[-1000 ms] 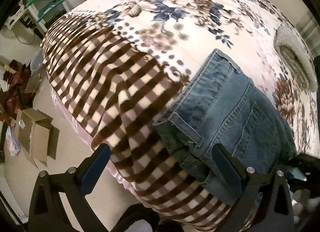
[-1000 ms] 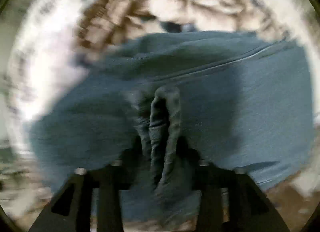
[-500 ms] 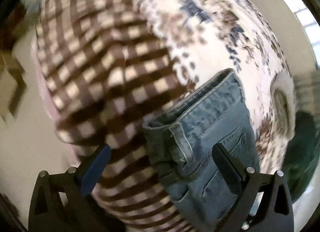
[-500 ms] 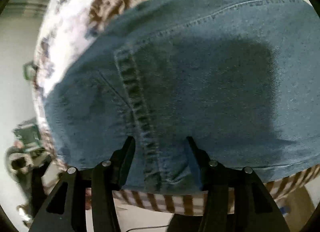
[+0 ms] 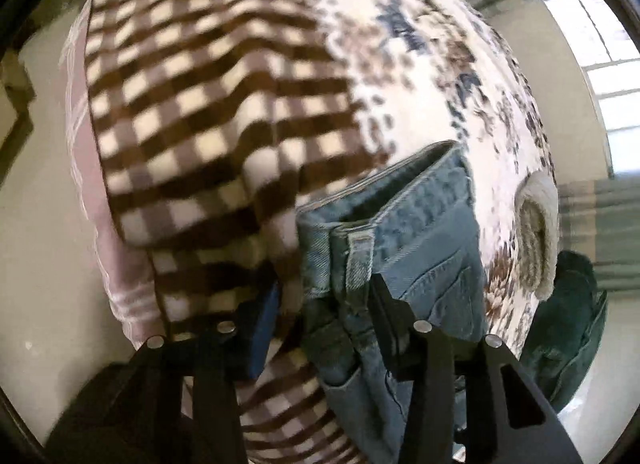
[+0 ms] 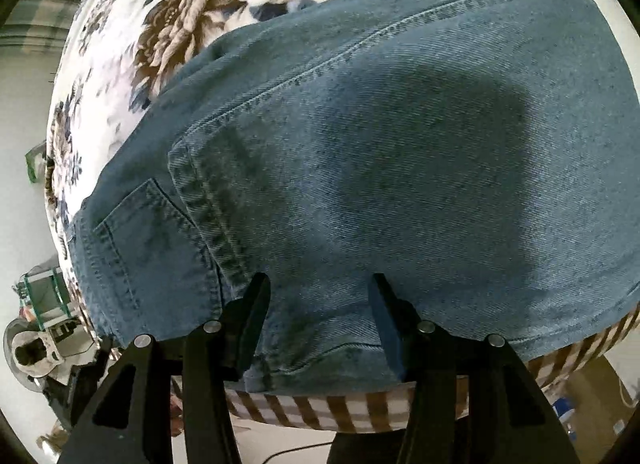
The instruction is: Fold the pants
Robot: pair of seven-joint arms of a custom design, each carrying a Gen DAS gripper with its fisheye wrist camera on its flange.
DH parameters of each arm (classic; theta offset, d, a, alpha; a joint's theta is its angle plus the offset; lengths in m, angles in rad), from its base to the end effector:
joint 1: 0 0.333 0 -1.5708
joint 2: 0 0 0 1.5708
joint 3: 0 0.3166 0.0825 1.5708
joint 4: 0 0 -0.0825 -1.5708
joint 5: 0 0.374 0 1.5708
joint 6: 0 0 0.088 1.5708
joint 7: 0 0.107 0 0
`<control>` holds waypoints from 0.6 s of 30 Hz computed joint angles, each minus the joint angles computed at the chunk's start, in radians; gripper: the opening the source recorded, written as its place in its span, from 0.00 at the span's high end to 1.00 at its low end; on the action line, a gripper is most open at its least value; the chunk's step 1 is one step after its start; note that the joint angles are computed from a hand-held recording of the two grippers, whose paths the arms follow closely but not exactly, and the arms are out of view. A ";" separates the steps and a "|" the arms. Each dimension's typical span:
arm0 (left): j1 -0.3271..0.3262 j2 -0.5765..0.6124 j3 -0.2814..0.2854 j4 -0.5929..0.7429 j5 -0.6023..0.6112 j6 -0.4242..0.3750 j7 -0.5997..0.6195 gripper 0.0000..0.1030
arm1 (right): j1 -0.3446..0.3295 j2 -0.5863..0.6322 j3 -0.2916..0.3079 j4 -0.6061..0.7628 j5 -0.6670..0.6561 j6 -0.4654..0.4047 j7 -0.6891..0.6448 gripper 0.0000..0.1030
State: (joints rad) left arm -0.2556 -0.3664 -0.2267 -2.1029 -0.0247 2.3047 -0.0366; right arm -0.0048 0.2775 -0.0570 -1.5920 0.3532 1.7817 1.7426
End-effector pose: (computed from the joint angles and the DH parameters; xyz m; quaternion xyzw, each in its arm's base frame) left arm 0.4178 -0.2385 0.6299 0.9372 -0.2111 0.2743 0.0421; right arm 0.6284 -0.0054 0.4742 -0.5764 0.7998 0.1495 0.0764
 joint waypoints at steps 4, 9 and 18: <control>-0.001 -0.013 0.003 0.005 -0.019 -0.002 -0.028 0.60 | 0.008 0.013 0.003 0.020 -0.013 -0.015 0.011 0.48; 0.003 0.019 -0.019 0.071 0.037 -0.036 -0.036 0.60 | 0.016 0.027 0.006 0.033 -0.024 -0.018 0.002 0.48; 0.003 0.072 0.020 -0.013 -0.069 0.106 0.018 0.46 | 0.018 0.049 0.006 0.063 -0.029 -0.038 0.018 0.48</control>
State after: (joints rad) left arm -0.2527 -0.2941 -0.2063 -2.1159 -0.0940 2.4110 -0.0190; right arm 0.0135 0.3270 -0.0507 -1.5285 0.3243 1.7442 1.7610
